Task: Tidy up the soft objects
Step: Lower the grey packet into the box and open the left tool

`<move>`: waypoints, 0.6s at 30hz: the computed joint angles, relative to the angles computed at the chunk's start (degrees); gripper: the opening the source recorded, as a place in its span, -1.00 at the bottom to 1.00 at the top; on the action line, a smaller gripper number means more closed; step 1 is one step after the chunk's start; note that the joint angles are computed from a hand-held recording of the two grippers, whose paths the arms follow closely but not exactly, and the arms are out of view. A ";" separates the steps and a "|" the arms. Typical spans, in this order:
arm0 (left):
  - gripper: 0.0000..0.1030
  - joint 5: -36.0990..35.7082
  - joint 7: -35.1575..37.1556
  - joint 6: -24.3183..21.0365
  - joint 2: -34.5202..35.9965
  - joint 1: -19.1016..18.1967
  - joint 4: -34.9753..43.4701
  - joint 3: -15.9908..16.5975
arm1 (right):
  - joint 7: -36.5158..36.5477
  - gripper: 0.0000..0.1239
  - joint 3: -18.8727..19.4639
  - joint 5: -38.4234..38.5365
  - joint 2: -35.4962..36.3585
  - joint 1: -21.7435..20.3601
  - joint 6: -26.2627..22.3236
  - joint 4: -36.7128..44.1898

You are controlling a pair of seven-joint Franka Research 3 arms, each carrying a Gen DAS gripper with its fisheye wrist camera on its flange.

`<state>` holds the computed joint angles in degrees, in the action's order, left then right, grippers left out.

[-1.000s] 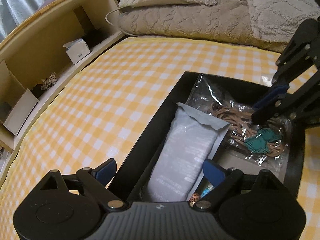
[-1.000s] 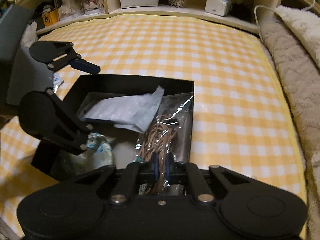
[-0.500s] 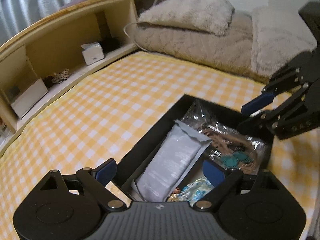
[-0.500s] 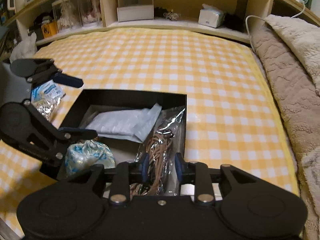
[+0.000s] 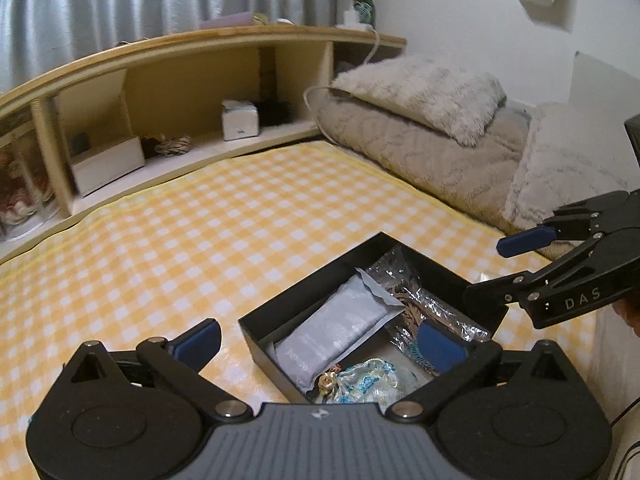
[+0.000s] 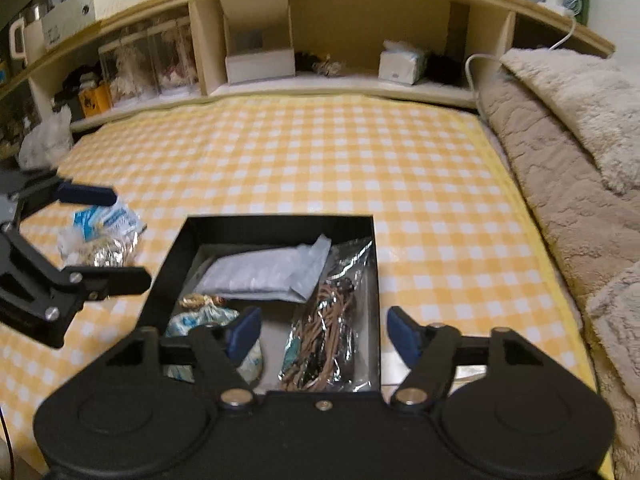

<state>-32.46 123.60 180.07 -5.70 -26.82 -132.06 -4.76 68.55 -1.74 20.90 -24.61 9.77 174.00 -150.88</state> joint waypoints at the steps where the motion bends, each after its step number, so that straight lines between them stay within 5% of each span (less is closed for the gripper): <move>1: 1.00 -0.26 -0.32 0.32 -0.73 0.03 -0.69 -0.05 | 0.78 0.24 0.93 -0.35 -0.57 -0.76 0.33 -0.40; 10: 1.00 -0.90 -4.22 4.16 -8.02 -7.01 -7.43 6.50 | 7.04 0.64 6.00 -4.24 -5.78 -4.51 3.88 -4.77; 18: 1.00 1.92 -11.73 9.07 -14.19 -5.10 -13.64 5.79 | 14.67 0.66 12.15 -5.07 -9.46 -9.35 8.51 -7.75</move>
<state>-30.53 111.87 189.14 -19.89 -31.92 -145.70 1.03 83.22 10.41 15.83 -34.07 0.43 182.50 -158.63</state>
